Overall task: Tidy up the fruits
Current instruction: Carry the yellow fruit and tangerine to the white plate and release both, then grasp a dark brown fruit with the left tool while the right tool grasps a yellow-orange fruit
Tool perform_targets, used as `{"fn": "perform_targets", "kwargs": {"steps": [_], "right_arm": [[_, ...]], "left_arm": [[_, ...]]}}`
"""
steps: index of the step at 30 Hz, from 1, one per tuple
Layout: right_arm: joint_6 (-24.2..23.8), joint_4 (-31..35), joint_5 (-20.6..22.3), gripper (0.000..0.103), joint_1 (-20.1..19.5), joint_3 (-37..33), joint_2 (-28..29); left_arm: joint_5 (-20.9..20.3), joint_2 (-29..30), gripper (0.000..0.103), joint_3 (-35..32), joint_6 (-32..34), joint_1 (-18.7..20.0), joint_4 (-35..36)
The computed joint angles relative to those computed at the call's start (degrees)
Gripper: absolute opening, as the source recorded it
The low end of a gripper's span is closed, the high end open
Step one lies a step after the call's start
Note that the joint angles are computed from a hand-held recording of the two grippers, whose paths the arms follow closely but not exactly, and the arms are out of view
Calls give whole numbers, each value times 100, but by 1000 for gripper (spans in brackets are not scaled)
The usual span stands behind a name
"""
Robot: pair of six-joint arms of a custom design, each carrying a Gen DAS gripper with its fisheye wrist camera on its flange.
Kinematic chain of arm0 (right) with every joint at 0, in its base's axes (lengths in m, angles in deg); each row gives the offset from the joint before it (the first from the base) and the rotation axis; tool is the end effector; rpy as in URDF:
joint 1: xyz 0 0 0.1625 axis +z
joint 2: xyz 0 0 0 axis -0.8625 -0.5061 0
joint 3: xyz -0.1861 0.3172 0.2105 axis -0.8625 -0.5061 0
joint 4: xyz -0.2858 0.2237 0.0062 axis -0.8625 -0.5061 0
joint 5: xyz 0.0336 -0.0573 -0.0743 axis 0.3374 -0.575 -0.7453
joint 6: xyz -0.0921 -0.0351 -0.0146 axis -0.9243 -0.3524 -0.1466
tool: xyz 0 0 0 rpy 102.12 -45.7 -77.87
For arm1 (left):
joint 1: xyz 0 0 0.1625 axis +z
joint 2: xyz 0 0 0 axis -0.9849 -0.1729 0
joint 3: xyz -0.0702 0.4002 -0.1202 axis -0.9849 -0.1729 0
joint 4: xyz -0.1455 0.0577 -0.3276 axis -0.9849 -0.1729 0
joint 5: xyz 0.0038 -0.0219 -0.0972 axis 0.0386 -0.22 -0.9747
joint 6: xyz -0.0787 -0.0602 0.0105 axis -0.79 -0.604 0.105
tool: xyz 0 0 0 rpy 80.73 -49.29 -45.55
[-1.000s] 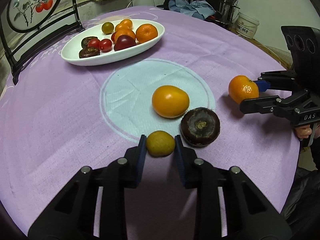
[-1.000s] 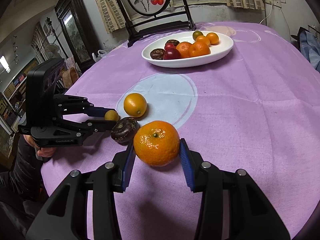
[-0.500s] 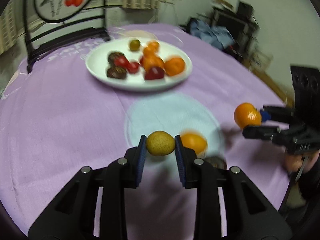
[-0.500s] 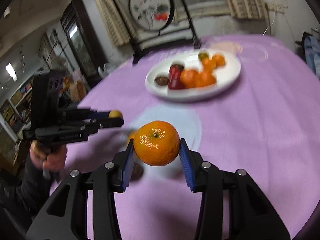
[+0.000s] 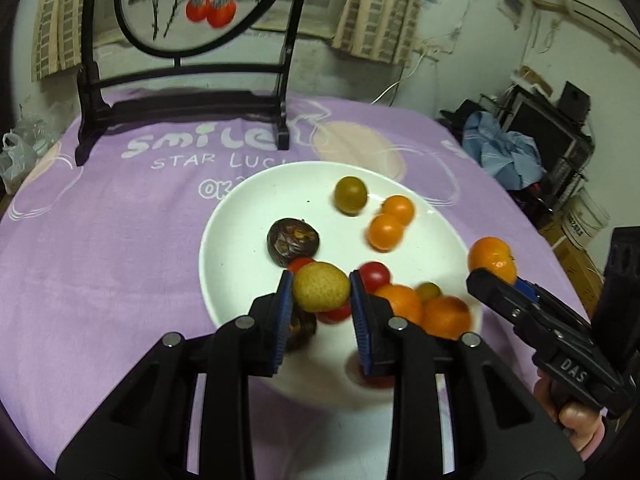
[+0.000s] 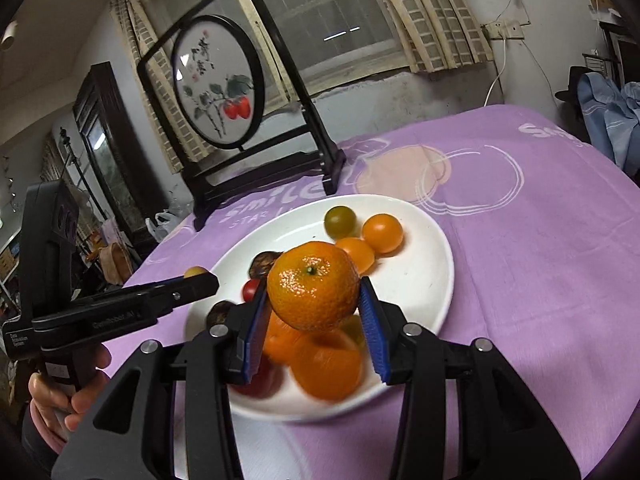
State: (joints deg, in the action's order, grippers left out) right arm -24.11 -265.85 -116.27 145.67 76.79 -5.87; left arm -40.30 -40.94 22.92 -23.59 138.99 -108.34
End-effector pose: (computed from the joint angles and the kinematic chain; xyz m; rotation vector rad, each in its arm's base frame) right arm 0.0691 -0.5981 0.1376 0.1362 -2.3659 1.3675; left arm -0.2119 -0.6817 0.0065 0.9697 2.5837 -0.6417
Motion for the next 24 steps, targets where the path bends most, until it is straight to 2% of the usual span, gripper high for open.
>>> {"fn": "perform_targets", "kwargs": {"steps": [3,4,5,6,7,8,12,14,17,19,21,24], "right_arm": [[-40,145,47,48,-39,-142,47],[-43,185,62,54,-47,-161,54],[-56,209,47,57,-42,-167,55],[-62,190,4,69,-18,-152,44],[-73,112,-58,69,21,-117,34],[-112,-39,-12,69,54,-23,-1],[-138,97,229,69,131,334,-244],[-32,267,485,69,162,627,-406],[-29,840,690,70,240,928,-571],[-82,1428,488,70,368,976,-601],[-185,1975,310,70,510,972,-599],[-406,2298,-10,70,732,962,-516]], "left_arm": [[110,213,29,-402,-122,51,349],[176,264,30,-483,-143,50,408],[304,312,49,-545,-184,36,429],[370,303,66,-530,-231,23,405],[423,249,90,-398,-289,0,159],[444,215,95,-301,-301,-14,-70],[343,-135,99,74,-572,-55,-254],[339,-339,99,383,-695,-50,-386],[717,-547,100,920,-534,-108,-854],[1092,-644,101,1281,-448,-155,-1211],[1302,-708,101,1539,-437,-169,-1505],[1454,-827,101,1818,-509,-151,-1714]]}}
